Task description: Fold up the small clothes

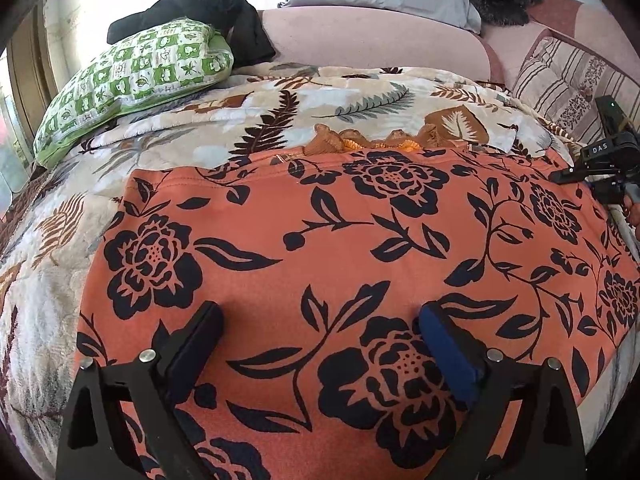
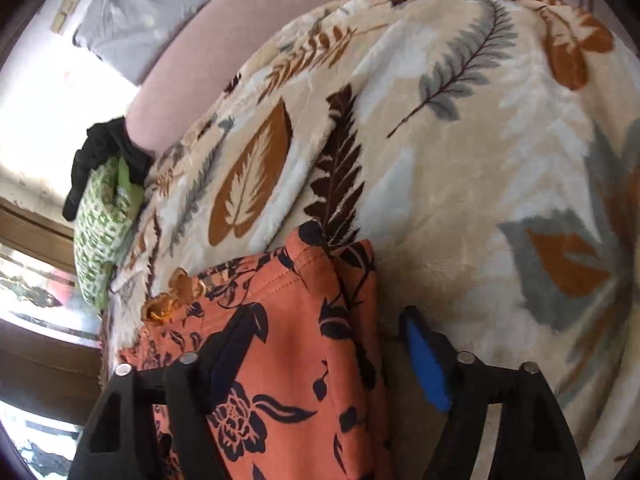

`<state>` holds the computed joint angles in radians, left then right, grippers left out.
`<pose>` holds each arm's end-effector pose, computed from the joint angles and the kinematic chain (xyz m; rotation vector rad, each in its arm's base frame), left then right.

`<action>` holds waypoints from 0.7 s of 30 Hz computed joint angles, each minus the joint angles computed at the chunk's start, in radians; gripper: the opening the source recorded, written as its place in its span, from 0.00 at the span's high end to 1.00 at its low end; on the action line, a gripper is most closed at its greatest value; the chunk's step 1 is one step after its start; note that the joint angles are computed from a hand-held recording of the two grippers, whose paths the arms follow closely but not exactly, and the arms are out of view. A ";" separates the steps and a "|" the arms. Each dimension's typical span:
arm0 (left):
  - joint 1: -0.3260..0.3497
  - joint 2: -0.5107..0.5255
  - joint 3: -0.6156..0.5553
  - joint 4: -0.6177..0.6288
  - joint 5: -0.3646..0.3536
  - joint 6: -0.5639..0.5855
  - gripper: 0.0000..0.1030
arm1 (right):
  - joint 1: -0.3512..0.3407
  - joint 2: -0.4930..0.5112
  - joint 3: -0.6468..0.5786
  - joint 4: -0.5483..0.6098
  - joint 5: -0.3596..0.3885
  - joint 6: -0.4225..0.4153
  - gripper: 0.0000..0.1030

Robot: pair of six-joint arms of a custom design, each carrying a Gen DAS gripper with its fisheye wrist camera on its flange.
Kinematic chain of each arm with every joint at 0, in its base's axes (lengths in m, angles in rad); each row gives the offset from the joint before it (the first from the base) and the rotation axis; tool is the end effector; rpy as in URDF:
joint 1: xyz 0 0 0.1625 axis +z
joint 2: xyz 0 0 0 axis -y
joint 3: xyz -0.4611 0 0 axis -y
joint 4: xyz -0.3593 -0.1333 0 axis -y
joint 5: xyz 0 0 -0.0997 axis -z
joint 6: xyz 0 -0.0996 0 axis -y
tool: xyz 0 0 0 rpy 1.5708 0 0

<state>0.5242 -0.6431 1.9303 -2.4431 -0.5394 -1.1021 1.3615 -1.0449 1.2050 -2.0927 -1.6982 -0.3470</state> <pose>-0.3581 -0.4597 0.0071 0.1983 2.1726 -0.8626 -0.0304 -0.7239 0.4469 0.1650 -2.8814 0.4570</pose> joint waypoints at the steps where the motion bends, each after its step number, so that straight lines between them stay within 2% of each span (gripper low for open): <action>1: 0.000 0.000 0.005 -0.015 0.001 0.008 0.04 | 0.025 -0.001 0.003 -0.010 -0.050 -0.048 0.84; 2: 0.001 0.001 0.009 -0.030 0.003 0.016 0.04 | 0.041 -0.015 0.030 -0.061 -0.069 -0.089 0.87; 4: 0.002 0.004 0.007 -0.033 0.006 0.020 0.03 | 0.039 -0.027 0.088 -0.201 -0.088 -0.086 0.88; 5: 0.002 0.005 0.004 -0.027 0.005 0.021 0.03 | 0.029 -0.009 0.071 -0.209 -0.124 -0.050 0.88; 6: 0.003 0.004 0.003 -0.027 0.002 0.024 0.03 | 0.006 0.007 0.047 -0.176 -0.118 0.000 0.87; 7: 0.003 0.000 0.006 -0.032 -0.003 0.028 0.03 | -0.015 0.006 0.041 -0.157 -0.070 0.035 0.84; 8: 0.003 -0.003 0.009 -0.039 -0.008 0.032 0.03 | -0.021 -0.012 0.061 -0.175 -0.030 0.034 0.76; 9: 0.005 -0.005 0.006 -0.033 -0.014 0.031 0.03 | -0.017 -0.031 0.084 -0.196 -0.033 0.025 0.71; 10: 0.006 -0.008 -0.001 -0.015 -0.021 0.024 0.03 | -0.008 -0.052 0.108 -0.220 -0.050 0.011 0.58; 11: 0.006 -0.013 -0.009 0.005 -0.031 0.012 0.03 | -0.001 -0.075 0.136 -0.254 -0.062 0.004 0.40; 13: 0.003 -0.027 -0.009 0.012 -0.056 -0.010 0.03 | 0.011 -0.137 0.207 -0.325 -0.052 0.005 0.35; 16: -0.019 -0.058 0.015 0.015 -0.076 -0.070 0.03 | -0.001 -0.240 0.272 -0.203 0.100 -0.019 0.35; 19: -0.048 -0.087 0.037 0.064 -0.088 -0.161 0.03 | -0.067 -0.313 0.320 0.020 0.355 -0.061 0.31; 20: -0.057 -0.096 0.039 0.088 -0.095 -0.188 0.03 | -0.089 -0.324 0.348 0.045 0.385 -0.069 0.31; 21: -0.064 -0.104 0.041 0.108 -0.102 -0.208 0.03 | -0.110 -0.330 0.375 0.028 0.374 -0.068 0.31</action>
